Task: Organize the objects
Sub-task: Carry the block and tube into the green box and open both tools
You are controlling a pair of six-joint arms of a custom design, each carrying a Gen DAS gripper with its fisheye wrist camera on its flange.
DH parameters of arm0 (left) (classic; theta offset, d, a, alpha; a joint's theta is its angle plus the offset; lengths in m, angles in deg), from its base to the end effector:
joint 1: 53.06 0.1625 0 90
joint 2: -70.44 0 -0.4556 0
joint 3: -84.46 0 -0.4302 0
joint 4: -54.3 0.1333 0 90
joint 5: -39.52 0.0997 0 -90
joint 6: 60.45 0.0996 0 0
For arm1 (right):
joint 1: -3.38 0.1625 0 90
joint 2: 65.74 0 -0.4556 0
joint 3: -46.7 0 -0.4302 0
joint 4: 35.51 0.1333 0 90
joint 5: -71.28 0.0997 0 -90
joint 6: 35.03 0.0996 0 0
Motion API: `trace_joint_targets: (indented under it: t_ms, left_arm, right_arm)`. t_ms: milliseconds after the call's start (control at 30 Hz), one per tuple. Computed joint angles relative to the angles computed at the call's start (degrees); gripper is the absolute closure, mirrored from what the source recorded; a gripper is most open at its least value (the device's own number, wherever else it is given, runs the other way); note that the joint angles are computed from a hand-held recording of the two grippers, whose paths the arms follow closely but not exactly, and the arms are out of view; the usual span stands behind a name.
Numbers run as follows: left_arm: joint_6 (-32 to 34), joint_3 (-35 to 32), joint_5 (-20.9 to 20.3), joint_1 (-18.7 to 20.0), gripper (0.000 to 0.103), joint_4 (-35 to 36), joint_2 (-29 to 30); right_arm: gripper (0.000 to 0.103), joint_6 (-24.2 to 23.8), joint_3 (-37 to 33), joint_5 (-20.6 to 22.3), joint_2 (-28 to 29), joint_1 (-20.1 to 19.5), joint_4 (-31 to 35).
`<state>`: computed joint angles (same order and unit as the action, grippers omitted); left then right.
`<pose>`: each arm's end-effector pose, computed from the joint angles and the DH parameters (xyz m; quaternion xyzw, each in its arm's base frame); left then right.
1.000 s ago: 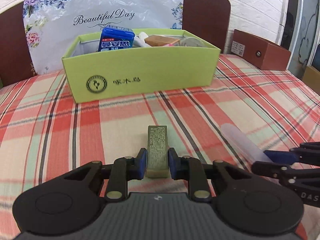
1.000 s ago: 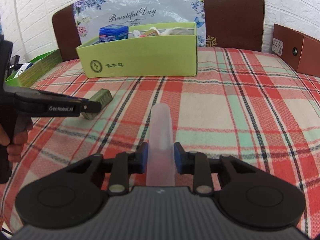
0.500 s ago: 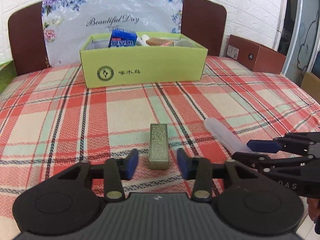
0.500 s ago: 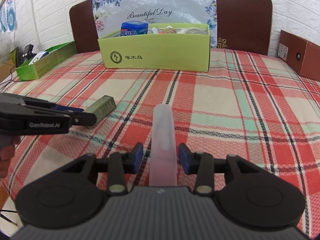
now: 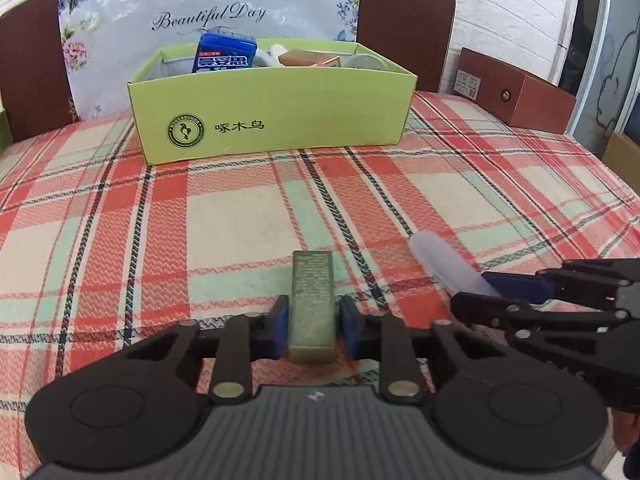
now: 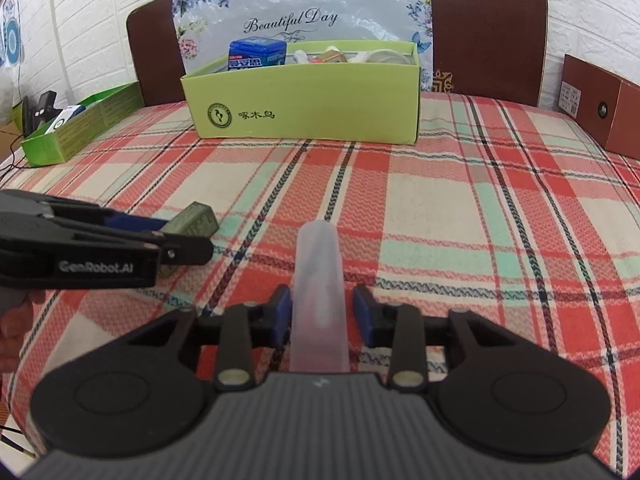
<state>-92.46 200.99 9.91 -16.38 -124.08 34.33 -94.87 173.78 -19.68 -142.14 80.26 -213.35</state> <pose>-0.3059 -0.5020 -0.0281 0.1251 0.8538 -0.3841 0.3283 0.0103 -0.5357 0.2534 0.3734 -0.8712 0.2515 0.1958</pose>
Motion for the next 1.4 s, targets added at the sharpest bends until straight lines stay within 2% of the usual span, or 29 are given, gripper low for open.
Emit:
trace_joint_targets:
  t_ms: [133, 267, 433, 567, 733, 833, 967, 1100, 1400]
  left_arm:
    - [-1.2, 1.0, -0.9, -0.54, 0.08, -0.66, -1.21]
    - [2.19, 1.57, 0.65, -2.01, 0.08, -4.82, -2.33]
    - [11.76, 0.12, 3.32, -2.88, 0.08, -12.42, -4.0]
    - [20.06, -2.55, 5.15, -2.41, 0.08, -17.59, -5.1]
    - [29.74, -8.0, 8.23, -0.15, 0.08, -21.56, -5.27]
    - [31.05, -11.31, 9.06, 2.29, 0.08, -21.41, -5.5]
    - [34.97, -16.6, 9.8, 5.73, 0.08, -22.39, -3.61]
    - [33.11, -19.41, 8.48, 8.86, 0.08, -18.55, -2.71]
    - [32.57, -22.85, 6.51, 12.85, 0.08, -14.91, -0.92]
  right_arm:
    - [0.076, 0.67, 0.24, 0.67, -0.46, -0.11, 0.63]
    - [0.076, 1.8, -0.05, 3.32, -2.36, 0.33, 4.38]
    - [0.076, 2.48, -2.61, 7.82, -3.58, 2.87, 7.52]
    - [0.076, 4.01, -6.79, 10.42, -2.25, 6.0, 9.24]
    - [0.076, 5.25, -12.8, 12.4, 1.58, 10.4, 9.84]
    - [0.076, 5.15, -16.1, 12.09, 5.16, 12.83, 7.66]
    - [0.076, 8.24, -21.32, 10.48, 11.36, 14.81, 4.13]
    - [0.076, 10.96, -26.84, 9.14, 17.1, 14.91, 4.02]
    - [0.076, 11.33, -33.88, 6.59, 24.76, 14.22, 3.78]
